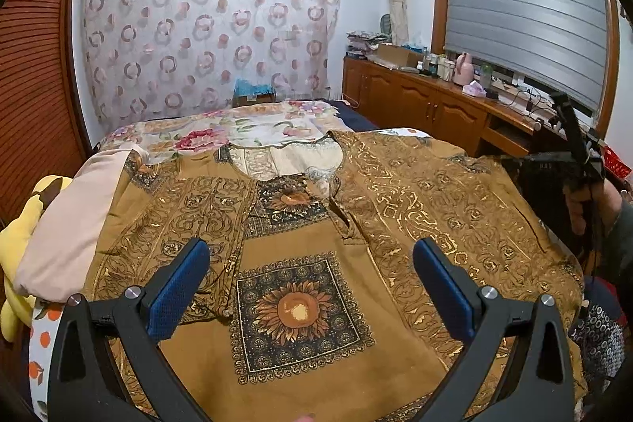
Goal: Fold small clothes
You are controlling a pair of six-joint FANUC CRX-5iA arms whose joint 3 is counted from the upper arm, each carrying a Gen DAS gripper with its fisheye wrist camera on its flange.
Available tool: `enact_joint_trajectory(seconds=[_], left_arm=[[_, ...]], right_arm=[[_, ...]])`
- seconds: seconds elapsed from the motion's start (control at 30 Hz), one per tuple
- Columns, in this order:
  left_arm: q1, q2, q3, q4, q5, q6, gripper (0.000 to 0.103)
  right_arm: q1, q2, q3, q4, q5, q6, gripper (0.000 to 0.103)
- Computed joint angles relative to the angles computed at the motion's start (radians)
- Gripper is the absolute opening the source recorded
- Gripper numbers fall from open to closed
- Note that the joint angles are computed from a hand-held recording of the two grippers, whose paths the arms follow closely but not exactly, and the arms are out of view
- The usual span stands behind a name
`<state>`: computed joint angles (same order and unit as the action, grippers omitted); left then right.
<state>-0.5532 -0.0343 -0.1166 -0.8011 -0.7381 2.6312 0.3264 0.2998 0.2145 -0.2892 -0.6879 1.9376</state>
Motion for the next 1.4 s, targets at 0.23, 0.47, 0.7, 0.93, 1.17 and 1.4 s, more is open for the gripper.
enact_joint_trajectory(seconds=[0.23, 0.47, 0.7, 0.93, 1.17, 1.4], left_arm=[[0.000, -0.007, 0.000, 0.017, -0.015, -0.006, 0.103], [-0.010, -0.025, -0.005, -0.006, -0.021, 0.029, 0.103], [-0.009, -0.031, -0.010, 0.009, -0.022, 0.026, 0.103], [0.025, -0.044, -0.036, 0.077, 0.040, -0.019, 0.103], [0.023, -0.043, -0.045, 0.086, 0.067, -0.038, 0.103], [0.036, -0.044, -0.056, 0.108, 0.079, -0.052, 0.103]], right_arm=[[0.066, -0.073, -0.050, -0.042, 0.064, 0.110, 0.006], [0.113, -0.107, -0.091, -0.136, 0.016, 0.235, 0.006], [0.119, -0.088, -0.115, -0.107, -0.013, 0.200, 0.032], [0.043, -0.100, -0.077, -0.218, -0.031, 0.243, 0.048], [0.013, -0.006, 0.006, -0.132, -0.042, 0.051, 0.057], [-0.003, 0.147, 0.170, -0.126, -0.180, -0.080, 0.057]])
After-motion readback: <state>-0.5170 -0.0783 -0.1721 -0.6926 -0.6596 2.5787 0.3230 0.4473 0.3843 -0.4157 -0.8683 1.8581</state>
